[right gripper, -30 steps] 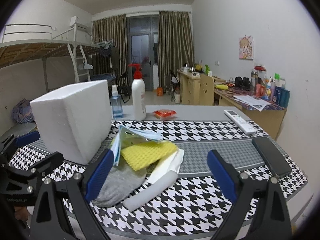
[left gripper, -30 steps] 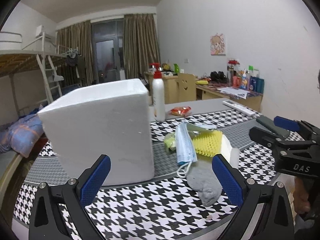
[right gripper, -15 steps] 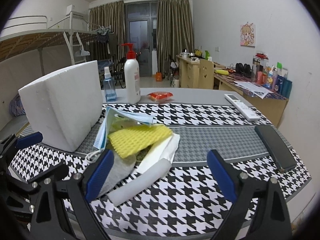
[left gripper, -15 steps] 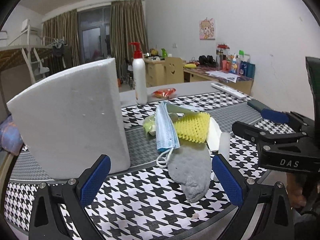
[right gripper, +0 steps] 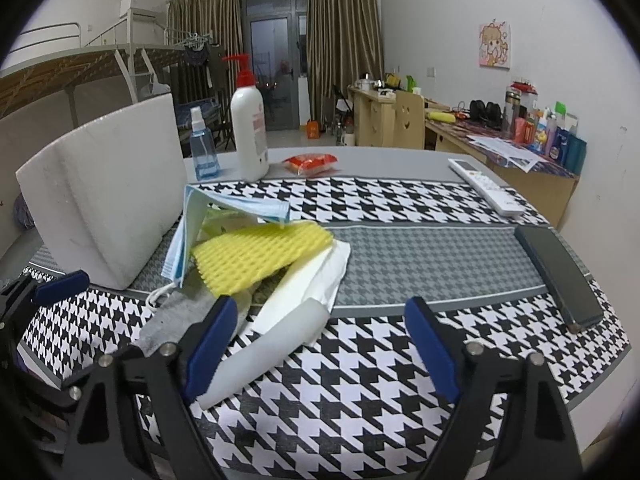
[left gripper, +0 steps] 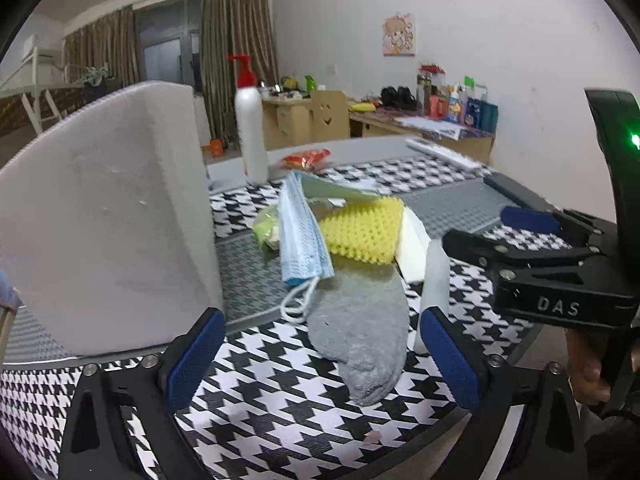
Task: Organize soft objects
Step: 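Move the left gripper down toward the grey sock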
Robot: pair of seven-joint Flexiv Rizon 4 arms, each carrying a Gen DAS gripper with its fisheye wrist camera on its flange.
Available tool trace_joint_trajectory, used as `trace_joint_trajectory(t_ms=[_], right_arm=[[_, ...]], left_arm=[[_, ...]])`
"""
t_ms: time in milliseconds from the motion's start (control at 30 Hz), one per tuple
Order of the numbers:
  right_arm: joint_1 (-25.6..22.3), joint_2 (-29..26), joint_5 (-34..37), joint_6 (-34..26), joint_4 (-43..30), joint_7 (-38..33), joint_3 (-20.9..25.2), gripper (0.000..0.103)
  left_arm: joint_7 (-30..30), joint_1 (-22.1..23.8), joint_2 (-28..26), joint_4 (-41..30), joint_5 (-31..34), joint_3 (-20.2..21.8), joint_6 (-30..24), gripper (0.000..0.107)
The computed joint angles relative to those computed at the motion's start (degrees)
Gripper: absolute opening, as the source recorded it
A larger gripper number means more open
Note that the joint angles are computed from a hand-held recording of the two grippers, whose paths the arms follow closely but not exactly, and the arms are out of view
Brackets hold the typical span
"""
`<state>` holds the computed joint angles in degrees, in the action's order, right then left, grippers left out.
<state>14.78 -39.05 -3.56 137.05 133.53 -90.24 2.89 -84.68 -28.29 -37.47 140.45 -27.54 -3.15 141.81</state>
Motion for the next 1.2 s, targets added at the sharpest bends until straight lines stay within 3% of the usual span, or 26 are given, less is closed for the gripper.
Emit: trace_joint_trajectory(t_ms=[433,600,767,933,1200], right_arm=[[-1.15,0.25,-2.59,-6.75,-1.90,2.20,0.26,0.075],[-1.46,0.51,-3.51,-10.40,-3.14,3.41,0.34,0.065],[-2.02,0.53,-5.01,-11.97,-3.77,3.78,0.65,0.062],[-3.23,0.85,-6.31,-13.00,-3.39,4.30,1.47,0.062],[-6.84,1.42,-11.02,-15.89,-2.62,7.18,4.02,0.049]], left_arm=[[0.67,0.00,0.72,-1.95,0.89,0.20,-7.96,0.078],[1.99,-1.33,0.78,-3.11,-0.29,0.97,-10.77,0.067],[2.75,-2.10,1.01,-3.55,-0.96,1.46,-12.94,0.057],[2.19,-1.69,1.01,-3.52,-0.21,1.63,-13.62,0.050],[1.37,-1.24,1.29,-3.24,1.30,1.66,-13.93,0.038]])
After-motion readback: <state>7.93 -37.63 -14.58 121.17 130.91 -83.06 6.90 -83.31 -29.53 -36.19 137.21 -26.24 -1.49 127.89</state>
